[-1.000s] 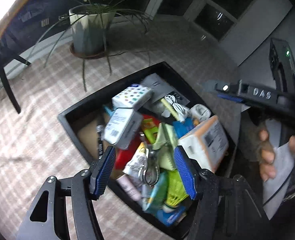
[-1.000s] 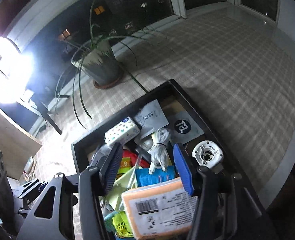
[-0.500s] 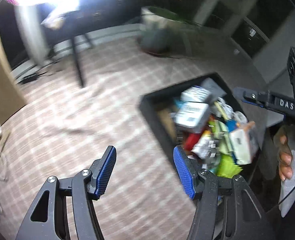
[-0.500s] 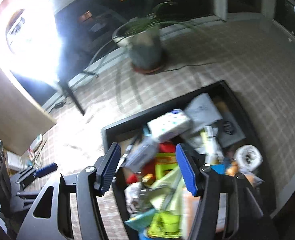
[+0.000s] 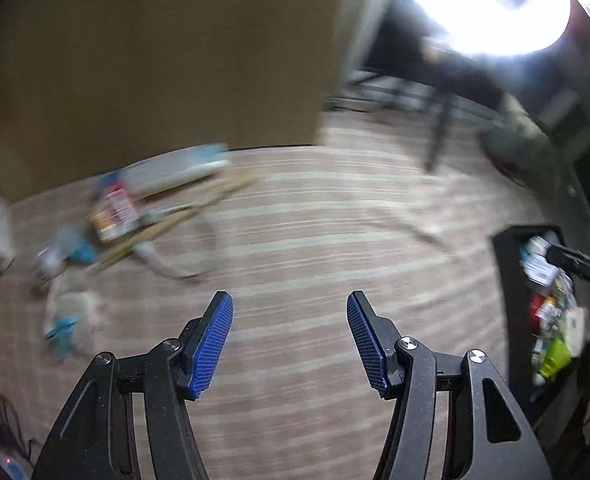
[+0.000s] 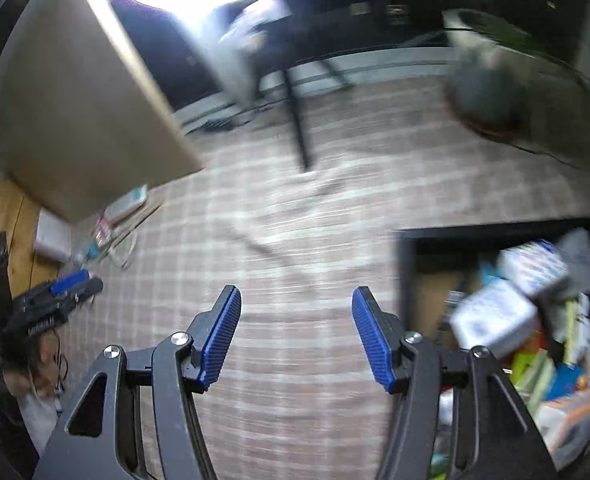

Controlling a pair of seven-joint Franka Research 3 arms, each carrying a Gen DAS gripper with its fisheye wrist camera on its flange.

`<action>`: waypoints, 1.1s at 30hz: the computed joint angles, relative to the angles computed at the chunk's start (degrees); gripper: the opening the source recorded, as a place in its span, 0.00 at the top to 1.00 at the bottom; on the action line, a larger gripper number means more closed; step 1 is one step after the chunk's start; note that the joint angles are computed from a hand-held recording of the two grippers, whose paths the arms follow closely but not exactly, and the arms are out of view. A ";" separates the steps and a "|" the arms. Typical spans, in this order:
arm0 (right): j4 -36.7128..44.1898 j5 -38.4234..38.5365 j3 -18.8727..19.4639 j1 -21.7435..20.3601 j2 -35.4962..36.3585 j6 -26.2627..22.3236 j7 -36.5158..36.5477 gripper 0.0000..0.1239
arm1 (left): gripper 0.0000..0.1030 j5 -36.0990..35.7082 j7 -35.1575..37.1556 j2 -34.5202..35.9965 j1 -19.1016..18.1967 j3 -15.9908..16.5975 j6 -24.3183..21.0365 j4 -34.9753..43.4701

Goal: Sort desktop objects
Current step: 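Move both open tools back over the paper wrapper and cable, then grasp the white paper wrapper with the left tool while the right tool grasps the white USB cable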

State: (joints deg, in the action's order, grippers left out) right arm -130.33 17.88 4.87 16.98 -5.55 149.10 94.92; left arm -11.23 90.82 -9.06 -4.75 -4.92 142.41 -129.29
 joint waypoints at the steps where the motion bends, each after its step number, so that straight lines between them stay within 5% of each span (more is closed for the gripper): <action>1: 1.20 0.45 0.25 0.42 1.13 -0.36 -0.54 0.54 | 0.45 0.69 -0.45 -0.42 0.96 0.72 0.04 -0.76; 15: 20.77 -1.52 3.50 7.73 18.30 -6.79 -1.36 0.54 | 0.45 -2.15 0.79 4.89 12.98 7.08 -2.61 0.27; 33: 48.06 -2.75 3.35 13.75 40.37 -16.67 5.02 0.54 | 0.44 -8.21 7.92 12.18 18.06 4.40 -4.56 3.91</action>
State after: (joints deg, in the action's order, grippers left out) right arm -82.27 15.13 8.22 30.73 34.82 132.43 99.94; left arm -19.44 98.74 3.11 13.30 -0.52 137.84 -125.38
